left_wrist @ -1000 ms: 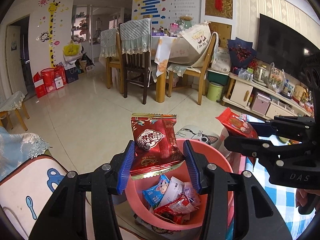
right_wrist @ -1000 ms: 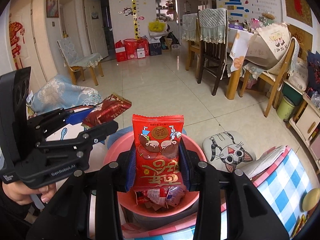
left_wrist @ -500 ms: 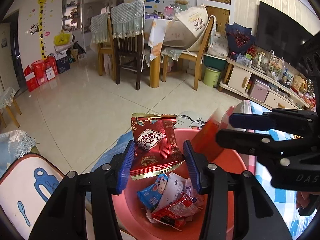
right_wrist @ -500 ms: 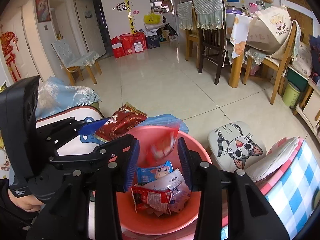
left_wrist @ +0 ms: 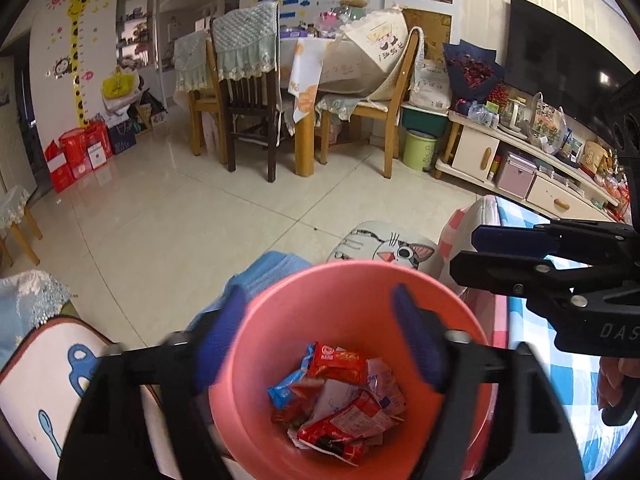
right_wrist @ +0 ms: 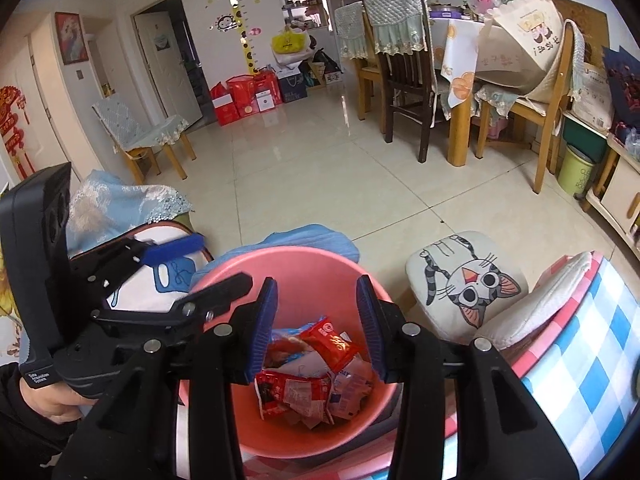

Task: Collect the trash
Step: 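Move both empty tools back over the table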

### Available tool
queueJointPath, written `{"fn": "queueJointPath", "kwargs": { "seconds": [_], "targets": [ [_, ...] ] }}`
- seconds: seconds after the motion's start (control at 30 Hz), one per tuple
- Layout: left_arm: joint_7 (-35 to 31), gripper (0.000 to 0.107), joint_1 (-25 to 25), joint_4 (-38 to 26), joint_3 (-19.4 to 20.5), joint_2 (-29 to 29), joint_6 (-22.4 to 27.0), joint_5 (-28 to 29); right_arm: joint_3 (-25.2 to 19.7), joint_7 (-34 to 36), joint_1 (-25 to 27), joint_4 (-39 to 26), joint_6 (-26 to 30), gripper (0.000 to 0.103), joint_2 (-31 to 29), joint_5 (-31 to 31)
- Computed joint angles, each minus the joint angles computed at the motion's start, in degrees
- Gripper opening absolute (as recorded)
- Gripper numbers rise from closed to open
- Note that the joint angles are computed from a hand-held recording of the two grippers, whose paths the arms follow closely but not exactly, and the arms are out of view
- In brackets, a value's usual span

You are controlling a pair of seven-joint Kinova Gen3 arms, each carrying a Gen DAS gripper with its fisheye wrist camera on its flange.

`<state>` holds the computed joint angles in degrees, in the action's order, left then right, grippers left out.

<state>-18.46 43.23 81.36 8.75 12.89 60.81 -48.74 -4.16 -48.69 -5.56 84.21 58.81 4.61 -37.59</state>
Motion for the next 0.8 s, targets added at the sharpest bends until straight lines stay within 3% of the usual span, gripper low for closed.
{"fn": "queueJointPath", "kwargs": {
  "seconds": [0.33,0.43,0.63,0.8],
  "targets": [
    [1.1,0.088,3.8,-4.4,0.4,1.3,5.3,-2.5,4.9,5.5,5.2,4.6,3.5,0.052,-4.7,-5.5],
    [0.6,0.089,5.7,-7.3,0.7,2.4,7.3,-3.0,7.5,7.8,7.1,7.0,4.6,0.064,-7.5,-6.1],
    [-1.7,0.094,9.8,-13.0,0.4,4.6,8.4,-3.6,16.8,15.8,12.2,12.7,6.8,0.081,-14.0,-8.3],
    [-5.8,0.094,13.9,-21.6,-0.8,9.3,9.2,-2.4,25.0,23.4,15.9,15.0,9.1,0.083,-17.6,-7.1]
  ]
}}
